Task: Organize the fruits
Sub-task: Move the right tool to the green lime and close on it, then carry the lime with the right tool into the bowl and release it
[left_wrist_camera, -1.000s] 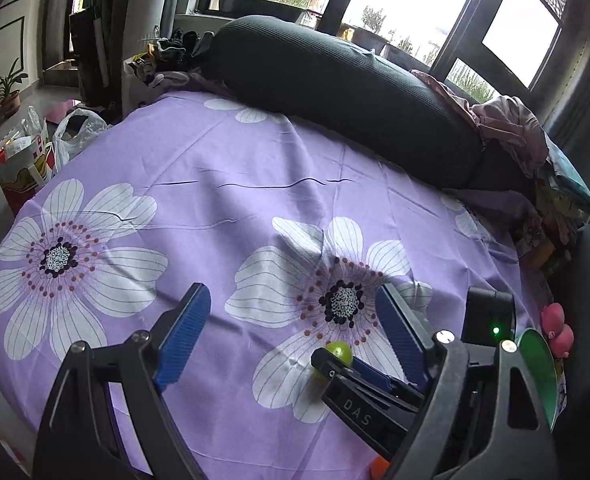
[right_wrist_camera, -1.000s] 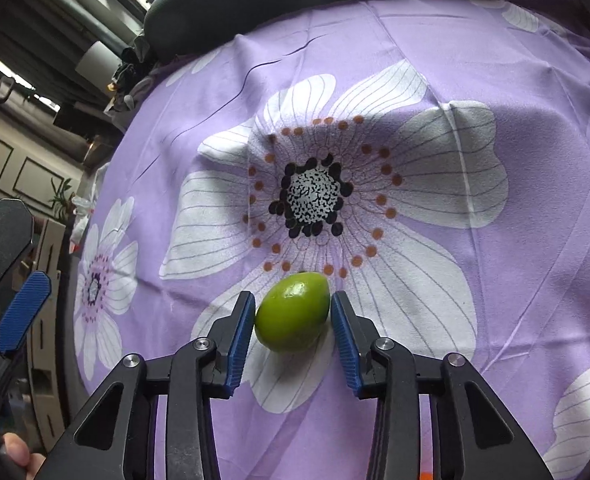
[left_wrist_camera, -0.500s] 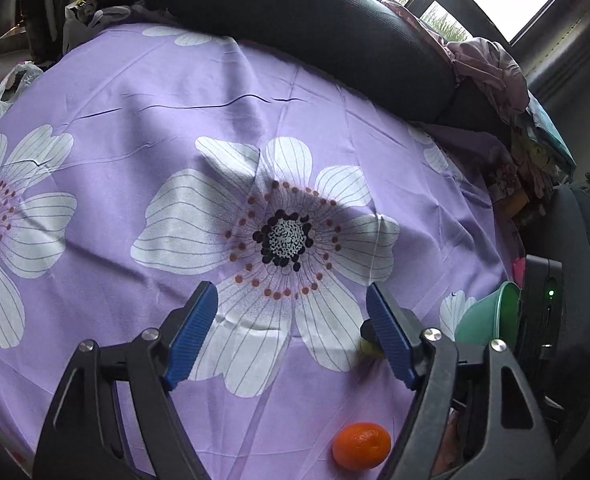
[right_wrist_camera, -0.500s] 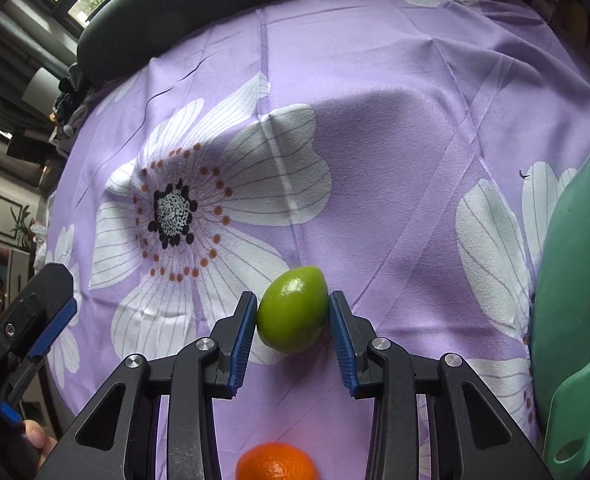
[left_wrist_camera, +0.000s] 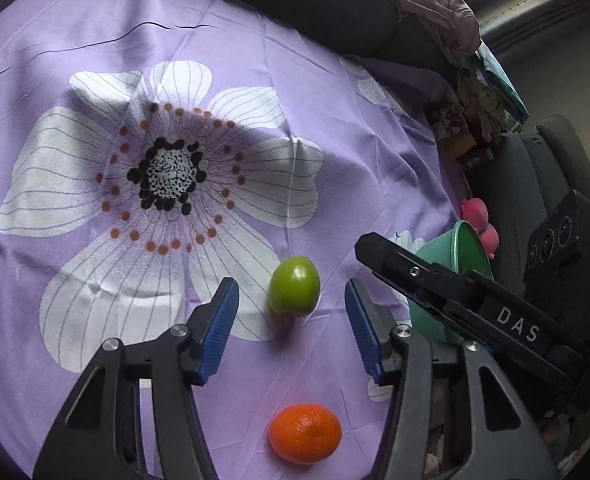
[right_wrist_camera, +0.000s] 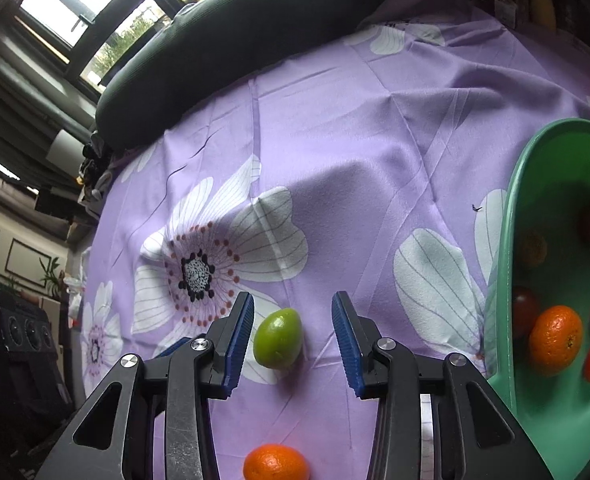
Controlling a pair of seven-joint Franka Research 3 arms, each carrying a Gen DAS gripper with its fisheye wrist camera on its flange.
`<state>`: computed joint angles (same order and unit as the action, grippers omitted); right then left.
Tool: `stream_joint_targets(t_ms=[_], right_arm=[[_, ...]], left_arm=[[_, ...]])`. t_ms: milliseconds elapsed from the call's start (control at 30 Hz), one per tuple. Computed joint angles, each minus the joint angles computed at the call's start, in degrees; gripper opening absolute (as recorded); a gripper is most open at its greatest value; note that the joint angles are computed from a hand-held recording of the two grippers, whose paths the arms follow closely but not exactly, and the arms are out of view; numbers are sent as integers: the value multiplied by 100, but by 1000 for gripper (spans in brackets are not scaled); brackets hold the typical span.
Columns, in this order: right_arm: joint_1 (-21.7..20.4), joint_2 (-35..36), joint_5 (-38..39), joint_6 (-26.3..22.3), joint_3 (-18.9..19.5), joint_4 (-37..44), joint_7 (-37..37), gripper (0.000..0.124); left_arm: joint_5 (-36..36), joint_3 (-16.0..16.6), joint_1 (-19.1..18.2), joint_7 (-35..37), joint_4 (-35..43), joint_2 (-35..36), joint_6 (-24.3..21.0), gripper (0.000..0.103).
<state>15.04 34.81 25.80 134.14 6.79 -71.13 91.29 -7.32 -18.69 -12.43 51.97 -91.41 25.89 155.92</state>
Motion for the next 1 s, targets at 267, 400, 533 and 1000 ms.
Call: stream_joint_targets(t_ms=[267,400,533,1000], right_arm=[[58,867,42,-1005,108,1253,125,42],[28,1299,141,-1476,256,1865,107,42],[71,1432,169,-1601,252,2047,121,42],[-169,248,804,-329,368,239,-608,37]], left_arm=[[580,319,-310,-364,491,335,-576,43],[757,386,-329,-500,424,308,-579,33],[896,385,-324,-505,343,282,-480,32],[1845,648,-711,-768,328,95,-127,32]])
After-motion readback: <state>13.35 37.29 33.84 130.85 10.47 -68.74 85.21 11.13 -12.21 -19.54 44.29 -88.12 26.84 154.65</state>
